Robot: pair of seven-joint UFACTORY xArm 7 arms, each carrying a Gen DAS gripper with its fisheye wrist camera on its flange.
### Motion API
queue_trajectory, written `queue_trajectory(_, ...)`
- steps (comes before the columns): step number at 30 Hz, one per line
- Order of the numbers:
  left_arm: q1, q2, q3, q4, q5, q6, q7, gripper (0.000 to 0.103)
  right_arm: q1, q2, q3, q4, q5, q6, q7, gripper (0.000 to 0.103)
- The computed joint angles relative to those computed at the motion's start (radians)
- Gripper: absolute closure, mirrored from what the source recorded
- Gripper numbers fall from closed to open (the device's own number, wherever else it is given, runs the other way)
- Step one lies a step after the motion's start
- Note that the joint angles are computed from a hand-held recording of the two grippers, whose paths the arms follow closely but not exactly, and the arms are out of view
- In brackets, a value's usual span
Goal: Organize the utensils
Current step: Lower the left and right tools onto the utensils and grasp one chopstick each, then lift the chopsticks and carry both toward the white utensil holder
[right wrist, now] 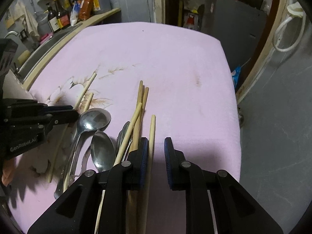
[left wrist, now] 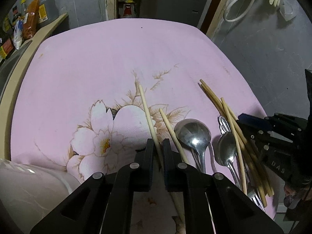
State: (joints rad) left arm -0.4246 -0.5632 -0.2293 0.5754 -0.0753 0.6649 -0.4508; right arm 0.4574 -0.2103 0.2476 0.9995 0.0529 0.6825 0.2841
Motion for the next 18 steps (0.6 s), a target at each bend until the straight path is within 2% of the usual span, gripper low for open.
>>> queue_trajectory(2,-0.013,-0.018,0.008,-0.012,-0.017,-0.01,0.005,0.101,0.006,-0.006,-0.01,0.005,0.039,0.026,-0.01,0.099)
queue_trajectory(4,-0.018,-0.052,0.002,-0.036,-0.019,-0.028,0.001,0.101,0.015,-0.036,-0.027,-0.021,0.114,0.014,-0.021,0.1)
queue_trajectory(9,-0.036,-0.169,-0.022,-0.102,-0.012,-0.066,-0.033,0.101,0.024,-0.176,-0.02,-0.184,0.164,-0.141,0.011,0.1)
queue_trajectory(13,-0.044,-0.3,-0.056,-0.166,0.01,-0.111,-0.074,0.101,-0.019,-0.321,0.065,-0.313,0.056,-0.308,0.133,0.1)
queue_trajectory(18,-0.031,-0.444,-0.1,-0.208,0.076,-0.181,-0.107,0.101,-0.154,-0.471,0.23,-0.386,-0.115,-0.461,0.332,0.1)
